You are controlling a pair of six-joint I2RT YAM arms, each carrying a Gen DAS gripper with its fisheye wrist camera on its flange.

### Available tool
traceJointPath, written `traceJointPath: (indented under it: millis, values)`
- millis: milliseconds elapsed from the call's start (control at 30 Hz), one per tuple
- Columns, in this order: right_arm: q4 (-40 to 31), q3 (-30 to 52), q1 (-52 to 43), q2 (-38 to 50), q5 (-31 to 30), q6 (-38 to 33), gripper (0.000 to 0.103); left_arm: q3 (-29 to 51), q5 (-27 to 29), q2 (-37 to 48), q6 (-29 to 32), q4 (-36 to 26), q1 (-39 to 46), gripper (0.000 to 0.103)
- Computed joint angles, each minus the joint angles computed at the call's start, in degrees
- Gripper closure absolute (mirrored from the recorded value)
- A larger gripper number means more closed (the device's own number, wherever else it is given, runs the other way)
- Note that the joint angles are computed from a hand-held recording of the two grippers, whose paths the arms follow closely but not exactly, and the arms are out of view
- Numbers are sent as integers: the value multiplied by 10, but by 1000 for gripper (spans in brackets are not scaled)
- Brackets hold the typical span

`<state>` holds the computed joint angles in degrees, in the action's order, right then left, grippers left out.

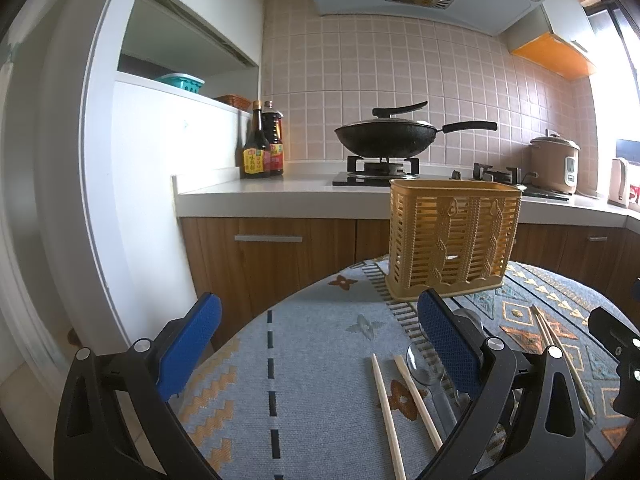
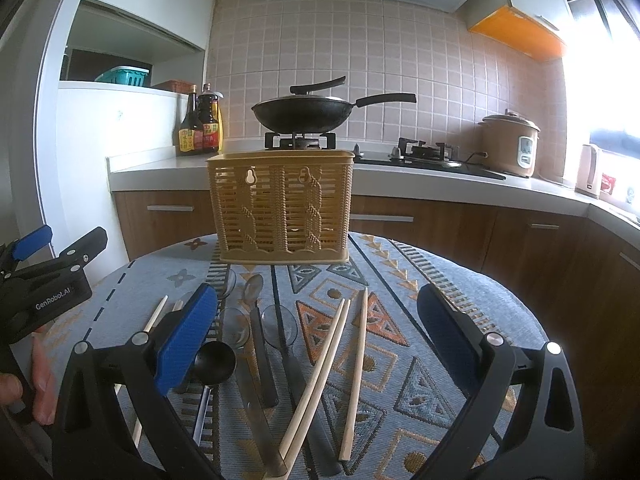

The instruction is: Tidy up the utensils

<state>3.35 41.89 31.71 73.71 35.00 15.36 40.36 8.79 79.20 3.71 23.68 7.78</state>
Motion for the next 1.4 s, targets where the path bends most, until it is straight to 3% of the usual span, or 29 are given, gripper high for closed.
traceJointPath:
  millis: [533,700,800,833,933,1033,1067,1167,1233,1333,1400]
  values:
    - [0,-1,9,-1,20,-1,7,-1,2,0,-3,1,1,8]
    - [-55,31,6,22,58,34,7,19,30,13,-28,-29,19,8]
    - [-95,50,-7,34,59,63,7,79,71,49,-35,-115,41,8]
    - [-102,53,-12,35,51,68,7,122,87,73,-19,-177,47,8]
    - [-128,56,-49,22,-31,93,7,253,140,147,49,-360,61,24]
    - [-183,82,-102,20,-111,119,7,356,153,202,125,-516,59,28]
    - [-207,99,-118,27,-131,120,9,367,155,209,142,-537,56,35]
    - [-284,162,-173,57,-203,97,21,398,161,222,190,-606,45,37]
    - [-340,214,-199,89,-231,66,36,434,151,245,211,-663,32,39]
    - [-415,296,-233,145,-272,18,44,492,126,297,228,-731,11,55]
    - [-474,365,-249,201,-303,-12,44,499,108,313,233,-740,-1,57]
